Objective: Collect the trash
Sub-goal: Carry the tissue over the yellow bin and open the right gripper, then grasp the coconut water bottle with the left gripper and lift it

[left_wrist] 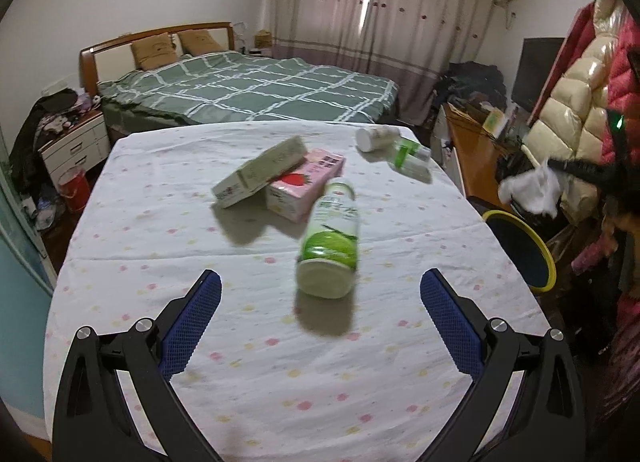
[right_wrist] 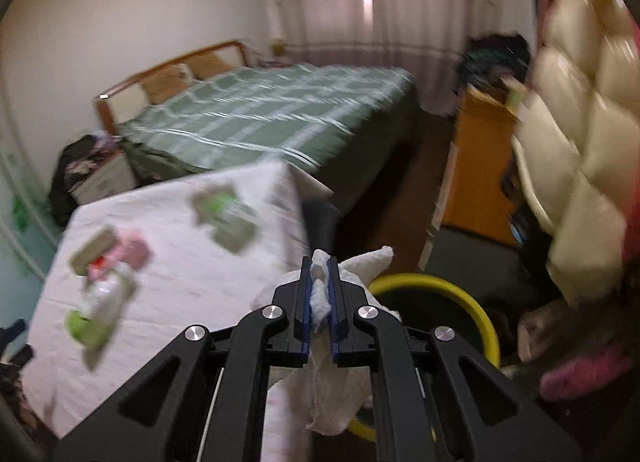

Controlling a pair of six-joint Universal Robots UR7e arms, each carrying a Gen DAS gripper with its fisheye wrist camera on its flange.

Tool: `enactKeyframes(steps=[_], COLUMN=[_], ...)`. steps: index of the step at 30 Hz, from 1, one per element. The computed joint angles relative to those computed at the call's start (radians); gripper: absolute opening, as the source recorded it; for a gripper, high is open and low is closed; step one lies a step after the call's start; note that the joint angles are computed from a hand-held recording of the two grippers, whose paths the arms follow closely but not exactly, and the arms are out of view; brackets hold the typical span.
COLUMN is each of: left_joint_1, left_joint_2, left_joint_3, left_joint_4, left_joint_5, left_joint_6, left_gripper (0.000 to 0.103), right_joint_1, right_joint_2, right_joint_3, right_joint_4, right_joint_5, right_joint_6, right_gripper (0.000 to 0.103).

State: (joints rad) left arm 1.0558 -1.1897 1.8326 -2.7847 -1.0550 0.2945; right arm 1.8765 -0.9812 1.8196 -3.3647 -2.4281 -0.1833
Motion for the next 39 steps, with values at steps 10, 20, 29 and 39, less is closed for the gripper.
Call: enactKeyframes(steps=[10, 20, 29, 39], left_joint_1=[-0.014, 0.002, 0.024, 0.042], left_joint_2=[0.053, 0.105, 0.190, 0.310], left_joint_3=[-0.033, -0.082, -0.184, -0.345], left_joint_4=[0.020, 0.044, 0.096, 0.225], left_joint_5=[0.011, 0.016, 0.025, 0.057], left_joint_6=[0.010, 0.019, 0.041, 0.048], left_gripper=[0.098, 0.098, 0.098, 0.097], right_joint_1=[-0.147, -0.154, -0.133, -0.128], right_joint_2=[-0.030, -0.030, -0.010, -0.005], right_joint_3=[0.101, 0.131, 0.136, 0.132], right_joint_4=[-0.006, -0.053, -0.060, -0.041], right_joint_5=[-0.012, -0.018, -0.008, -0.003], right_joint_6=[0.116, 0.119, 0.112, 0.105], right_gripper=[0.015, 0.029, 0.029, 0.030])
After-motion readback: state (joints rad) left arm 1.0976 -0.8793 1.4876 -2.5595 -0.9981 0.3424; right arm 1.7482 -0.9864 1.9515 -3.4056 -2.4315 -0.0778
